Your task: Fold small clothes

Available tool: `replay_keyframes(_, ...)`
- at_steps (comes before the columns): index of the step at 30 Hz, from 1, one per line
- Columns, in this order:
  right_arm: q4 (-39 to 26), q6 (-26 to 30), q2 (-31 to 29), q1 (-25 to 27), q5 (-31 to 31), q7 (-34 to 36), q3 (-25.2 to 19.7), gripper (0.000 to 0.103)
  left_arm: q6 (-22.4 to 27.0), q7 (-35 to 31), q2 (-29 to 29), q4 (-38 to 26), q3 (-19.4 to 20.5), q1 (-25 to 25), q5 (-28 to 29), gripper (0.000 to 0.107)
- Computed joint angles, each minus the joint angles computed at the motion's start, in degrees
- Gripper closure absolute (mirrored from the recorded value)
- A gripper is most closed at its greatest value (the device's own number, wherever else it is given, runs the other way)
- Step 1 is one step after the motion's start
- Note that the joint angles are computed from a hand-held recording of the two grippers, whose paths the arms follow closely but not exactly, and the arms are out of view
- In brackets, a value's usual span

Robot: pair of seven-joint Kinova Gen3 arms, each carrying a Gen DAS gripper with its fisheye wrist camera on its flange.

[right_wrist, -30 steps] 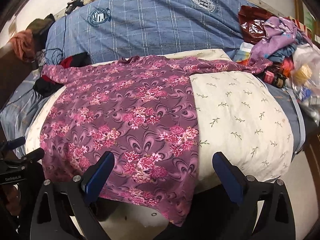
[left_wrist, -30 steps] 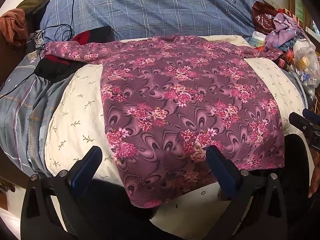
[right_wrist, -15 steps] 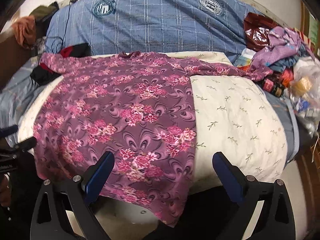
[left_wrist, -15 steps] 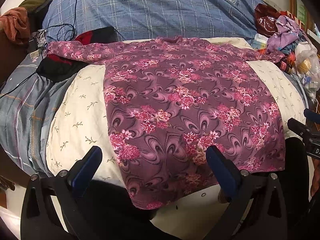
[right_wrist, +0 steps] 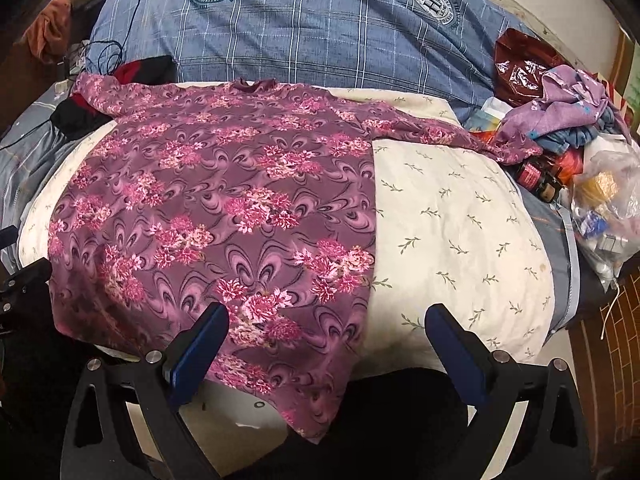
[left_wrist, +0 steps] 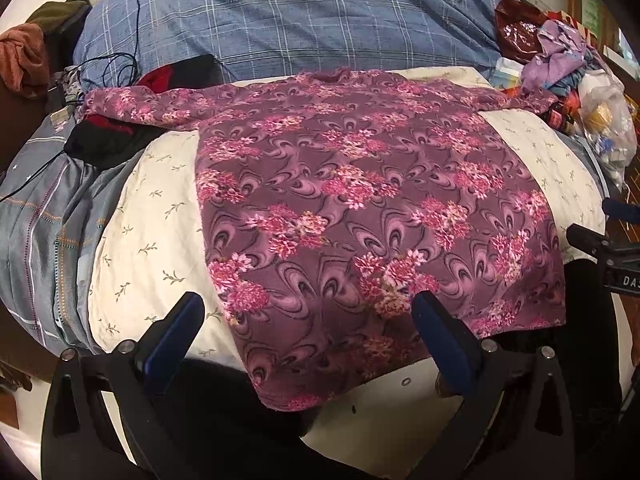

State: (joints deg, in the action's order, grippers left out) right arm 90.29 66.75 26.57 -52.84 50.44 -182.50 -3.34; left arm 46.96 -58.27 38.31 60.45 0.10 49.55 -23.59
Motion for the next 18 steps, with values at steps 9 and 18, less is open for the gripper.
replay_keyframes(9,-1.1,0.9,0.7,0.5,-1.9,3.4,0.0,0.004,0.5,-2.2,0.5,-0.6,0.6,0.1,0.7,0.004)
replay_keyframes(18,-1.3,0.8,0.8,0.4,-2.1,3.9,0.2,0.004,1.0,-2.5,1.0,-1.4,0.5,0.1,1.2,0.004)
